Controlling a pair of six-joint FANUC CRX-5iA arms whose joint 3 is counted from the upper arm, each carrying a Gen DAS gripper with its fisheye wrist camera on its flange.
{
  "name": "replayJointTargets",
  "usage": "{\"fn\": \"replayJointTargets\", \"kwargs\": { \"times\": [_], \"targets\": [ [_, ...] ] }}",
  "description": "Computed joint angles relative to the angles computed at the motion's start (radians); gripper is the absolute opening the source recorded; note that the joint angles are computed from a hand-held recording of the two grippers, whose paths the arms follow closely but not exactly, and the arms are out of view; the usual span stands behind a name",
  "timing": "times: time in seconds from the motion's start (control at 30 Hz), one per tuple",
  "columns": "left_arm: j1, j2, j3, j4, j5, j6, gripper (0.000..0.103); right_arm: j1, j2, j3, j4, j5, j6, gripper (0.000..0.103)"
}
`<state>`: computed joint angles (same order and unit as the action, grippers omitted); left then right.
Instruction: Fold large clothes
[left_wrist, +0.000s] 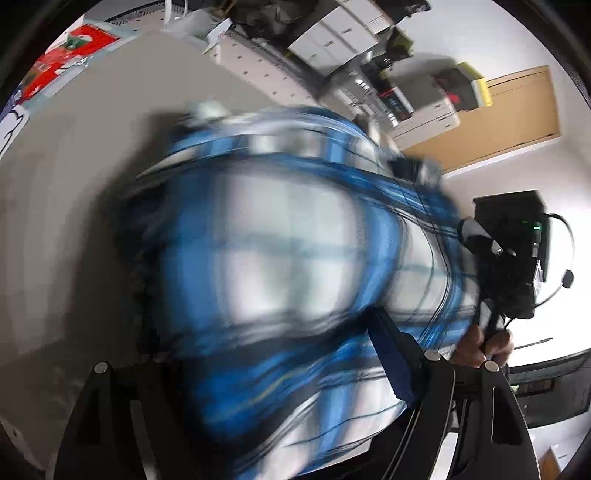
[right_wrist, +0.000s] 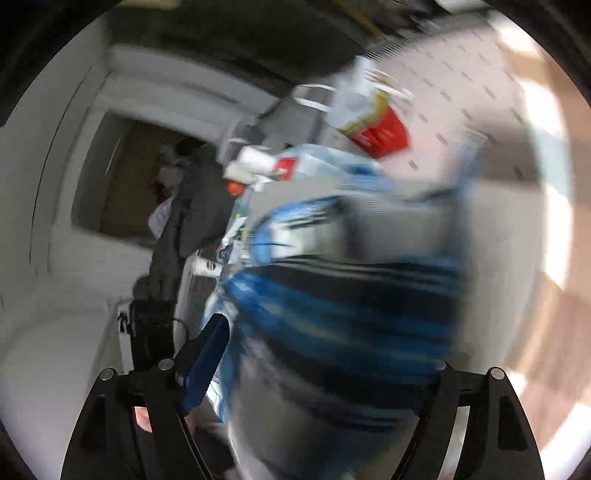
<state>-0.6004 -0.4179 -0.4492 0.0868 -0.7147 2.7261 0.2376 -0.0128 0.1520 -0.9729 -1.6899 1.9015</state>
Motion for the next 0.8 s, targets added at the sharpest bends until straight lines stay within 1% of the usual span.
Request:
{"fn": "replayJointTargets", "kwargs": {
  "times": [0.03,0.07,0.1,0.13,0.17,0.2,0.23,0.27,0.33,0.37,0.4,0.43,0.47,0.5,0.53,0.57,0.6,0.67,0.7,0.73,0.77,0.8],
  "targets": [
    [0.007,-0.021,-0.025,0.011,0.037,-0.005,0.076,0.0,-0.002,0.008,-0.034,-0.007,0.014,0.05],
    [0.014,-0.052,-0.061,0.032,0.095,-0.012,0.076,-0.01,0.002,0.022,-0.094,-0.037,0.006,0.036],
    [0.025,-0.087,-0.091,0.057,0.132,-0.026,0.075,-0.003,0.004,0.047,-0.152,-0.075,-0.009,0.034],
    [0.034,-0.123,-0.099,0.061,0.125,-0.027,0.074,0.009,-0.017,0.051,-0.158,-0.077,0.011,0.034],
    [0.034,-0.137,-0.094,0.047,0.117,-0.016,0.072,0.051,-0.045,0.063,-0.14,-0.066,0.037,0.034],
    [0.026,-0.15,-0.07,0.006,0.098,0.012,0.07,0.076,-0.058,0.077,-0.147,-0.072,0.042,0.034],
    [0.007,-0.162,-0.014,-0.079,0.039,0.075,0.069,0.096,-0.065,0.094,-0.17,-0.08,0.022,0.033],
    [-0.009,-0.17,0.018,-0.123,0.003,0.109,0.069,0.107,-0.07,0.104,-0.183,-0.08,0.007,0.033],
    [-0.064,-0.175,0.137,-0.246,-0.118,0.17,0.069,0.115,-0.072,0.14,-0.245,-0.084,-0.031,0.032],
    [-0.103,-0.158,0.22,-0.306,-0.206,0.183,0.069,0.098,-0.062,0.165,-0.316,-0.103,-0.058,0.032],
    [-0.145,-0.142,0.282,-0.363,-0.27,0.208,0.069,0.082,-0.055,0.181,-0.363,-0.117,-0.073,0.032],
    [-0.191,-0.099,0.386,-0.419,-0.373,0.187,0.069,0.058,-0.049,0.193,-0.42,-0.133,-0.085,0.032],
    [-0.233,-0.049,0.476,-0.466,-0.469,0.168,0.069,0.008,-0.045,0.188,-0.498,-0.154,-0.091,0.032],
    [-0.247,-0.017,0.524,-0.479,-0.518,0.149,0.07,-0.031,-0.041,0.172,-0.554,-0.167,-0.096,0.032],
    [-0.225,0.02,0.558,-0.455,-0.548,0.118,0.07,-0.063,-0.031,0.149,-0.594,-0.179,-0.111,0.032],
    [-0.168,0.047,0.55,-0.382,-0.542,0.071,0.07,-0.096,-0.023,0.119,-0.605,-0.183,-0.126,0.032],
    [-0.11,0.057,0.507,-0.306,-0.5,0.028,0.07,-0.111,-0.02,0.093,-0.58,-0.172,-0.122,0.032],
    [-0.016,0.08,0.374,-0.154,-0.391,-0.035,0.07,-0.112,-0.01,0.046,-0.437,-0.116,-0.077,0.032],
    [0.029,0.097,0.293,-0.065,-0.332,-0.066,0.07,-0.09,0.012,0.031,-0.328,-0.08,-0.066,0.034],
    [0.063,0.115,0.217,0.023,-0.286,-0.097,0.07,-0.044,0.025,0.023,-0.197,-0.042,-0.079,0.037],
    [0.089,0.126,0.151,0.088,-0.253,-0.117,0.069,-0.009,0.048,0.006,-0.066,-0.009,-0.077,0.039],
    [0.104,0.123,0.098,0.12,-0.224,-0.124,0.067,0.036,0.046,-0.015,0.064,0.046,-0.08,0.043]
  ]
}}
